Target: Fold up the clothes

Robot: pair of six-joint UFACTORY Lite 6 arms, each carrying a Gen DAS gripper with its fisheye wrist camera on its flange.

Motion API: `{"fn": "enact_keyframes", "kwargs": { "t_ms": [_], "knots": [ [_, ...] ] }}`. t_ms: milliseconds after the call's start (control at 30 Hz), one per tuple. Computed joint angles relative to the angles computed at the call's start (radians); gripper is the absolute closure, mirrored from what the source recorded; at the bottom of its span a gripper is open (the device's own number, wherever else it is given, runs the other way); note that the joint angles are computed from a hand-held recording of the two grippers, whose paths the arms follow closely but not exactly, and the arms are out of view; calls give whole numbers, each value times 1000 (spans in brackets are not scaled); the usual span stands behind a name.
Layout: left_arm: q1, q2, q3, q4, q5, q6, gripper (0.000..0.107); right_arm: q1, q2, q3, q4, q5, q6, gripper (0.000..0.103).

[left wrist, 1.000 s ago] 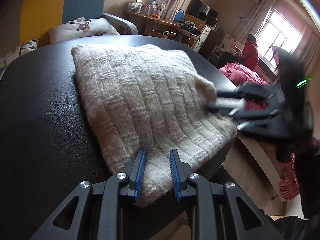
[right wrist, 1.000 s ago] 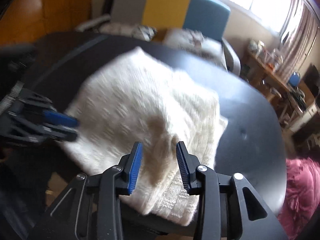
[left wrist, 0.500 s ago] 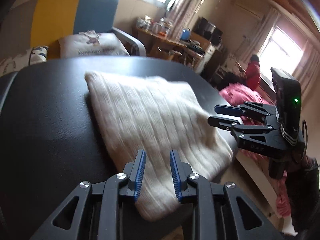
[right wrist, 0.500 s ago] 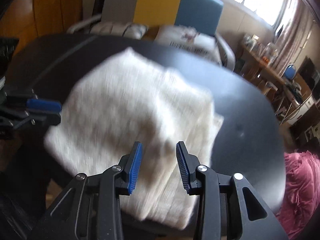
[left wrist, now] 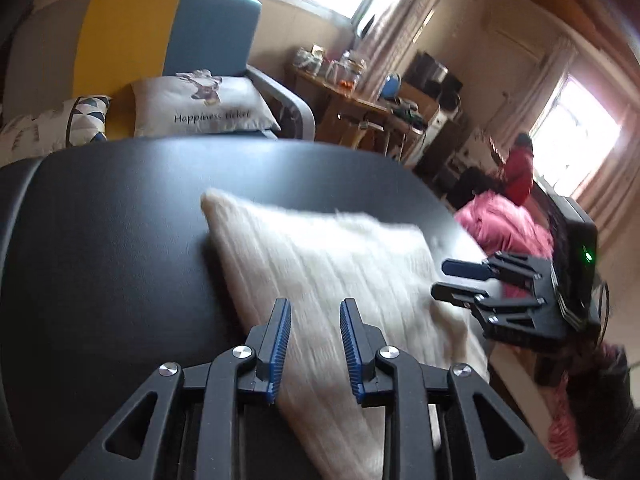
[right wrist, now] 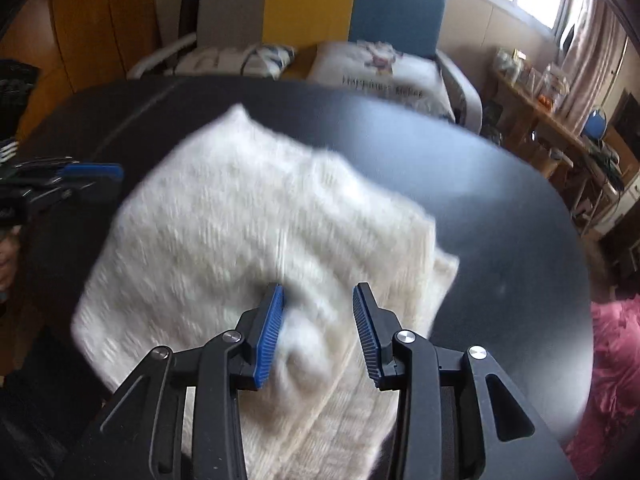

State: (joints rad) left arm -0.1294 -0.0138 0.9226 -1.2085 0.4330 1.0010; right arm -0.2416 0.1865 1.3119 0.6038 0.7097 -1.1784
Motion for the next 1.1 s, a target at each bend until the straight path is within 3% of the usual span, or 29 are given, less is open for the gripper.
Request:
{"fn": "enact_keyframes", "kwargs": {
  "t_ms": [167, 233, 300, 500, 633, 700, 833, 1000, 1100],
  "knots": [
    [4, 276, 307, 124, 65, -106, 82, 52, 179, 220, -31, 19, 125, 64],
    [-16, 392, 404, 228, 81, -196, 82, 73, 276, 299, -134, 37, 209, 64],
    [-37, 478, 465, 308, 80, -257, 81, 78, 298, 281, -168, 1, 192, 64],
    [0, 457, 481, 209, 80, -132, 81, 46, 331, 423, -132, 128, 192, 63],
    [4, 510, 581, 352, 55, -276, 81, 94, 395, 576, -84, 169, 207, 63],
    [11, 566, 644, 405, 66, -328, 81, 140, 506, 707, -123, 189, 249, 63],
    [-32, 687, 760, 661, 126, -527, 81, 197, 617, 677, -283, 110, 318, 64],
    [-47, 682, 721, 630, 66, -527, 81, 85, 624, 628, -44, 134, 204, 63],
    [-76, 637, 681, 753, 13, -642, 81, 62, 579, 568, 11, 121, 174, 62]
  ]
}}
